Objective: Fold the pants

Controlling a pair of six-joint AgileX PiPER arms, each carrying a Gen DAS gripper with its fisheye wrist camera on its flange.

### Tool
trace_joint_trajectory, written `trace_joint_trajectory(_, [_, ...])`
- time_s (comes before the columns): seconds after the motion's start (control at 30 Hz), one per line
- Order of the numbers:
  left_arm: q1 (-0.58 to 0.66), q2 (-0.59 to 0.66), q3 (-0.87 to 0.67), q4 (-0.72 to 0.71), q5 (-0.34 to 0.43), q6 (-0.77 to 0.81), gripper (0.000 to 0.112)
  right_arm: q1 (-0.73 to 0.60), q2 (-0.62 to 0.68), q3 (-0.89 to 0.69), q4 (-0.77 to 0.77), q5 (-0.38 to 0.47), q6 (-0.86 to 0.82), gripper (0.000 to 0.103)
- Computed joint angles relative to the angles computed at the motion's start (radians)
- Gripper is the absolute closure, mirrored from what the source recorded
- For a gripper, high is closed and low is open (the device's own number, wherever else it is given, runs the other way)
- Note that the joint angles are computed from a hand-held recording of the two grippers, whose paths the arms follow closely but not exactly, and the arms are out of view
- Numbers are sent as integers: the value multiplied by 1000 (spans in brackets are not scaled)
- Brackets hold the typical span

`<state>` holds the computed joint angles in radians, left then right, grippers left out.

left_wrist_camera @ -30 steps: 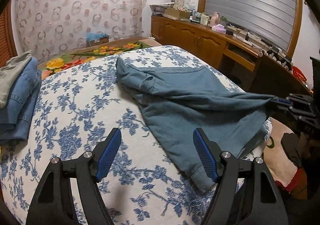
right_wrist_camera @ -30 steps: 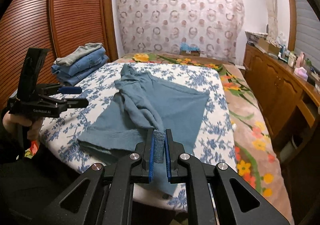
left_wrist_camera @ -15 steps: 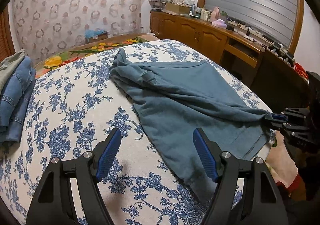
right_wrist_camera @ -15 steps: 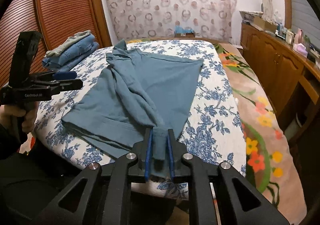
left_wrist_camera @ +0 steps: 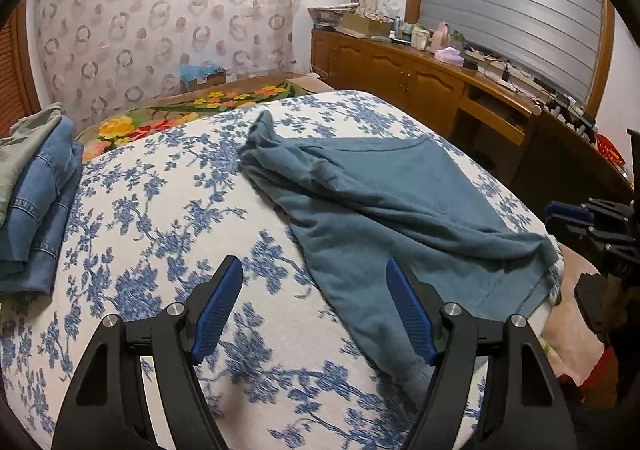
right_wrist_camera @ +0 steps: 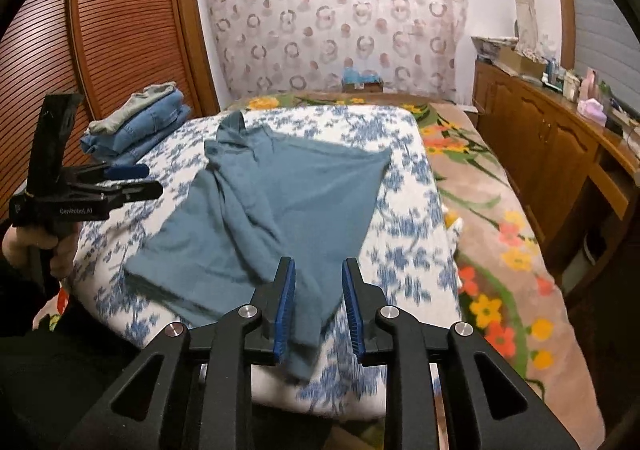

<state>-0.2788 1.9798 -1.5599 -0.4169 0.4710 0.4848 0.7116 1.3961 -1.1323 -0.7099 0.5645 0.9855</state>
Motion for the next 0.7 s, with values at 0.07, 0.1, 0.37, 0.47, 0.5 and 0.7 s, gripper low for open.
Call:
trace_joint_trajectory(0.07, [8, 7, -18, 11, 6, -6, 37, -18, 31, -35, 28, -19, -36, 78])
trace_joint_trajectory(0.1, [13, 12, -27, 13, 9, -4, 37, -28, 50, -54, 43, -29, -55, 78])
trace_joint_trajectory(0.37, [46, 52, -99, 33, 33, -7, 37, -91, 239, -268, 271, -94, -315, 75])
trace_joint_trajectory(0.47, [60, 78, -147, 19, 58, 8, 37, -106, 300, -355, 345, -85, -413, 69])
trace_joint_trajectory(0.5, [64, 87, -162, 19, 65, 10, 37, -114, 321, -385, 375, -80, -453, 69])
trace_joint_trajectory(0.7, [90, 133, -248, 7, 108, 20, 37, -129, 454, -585, 499, -11, -605, 69])
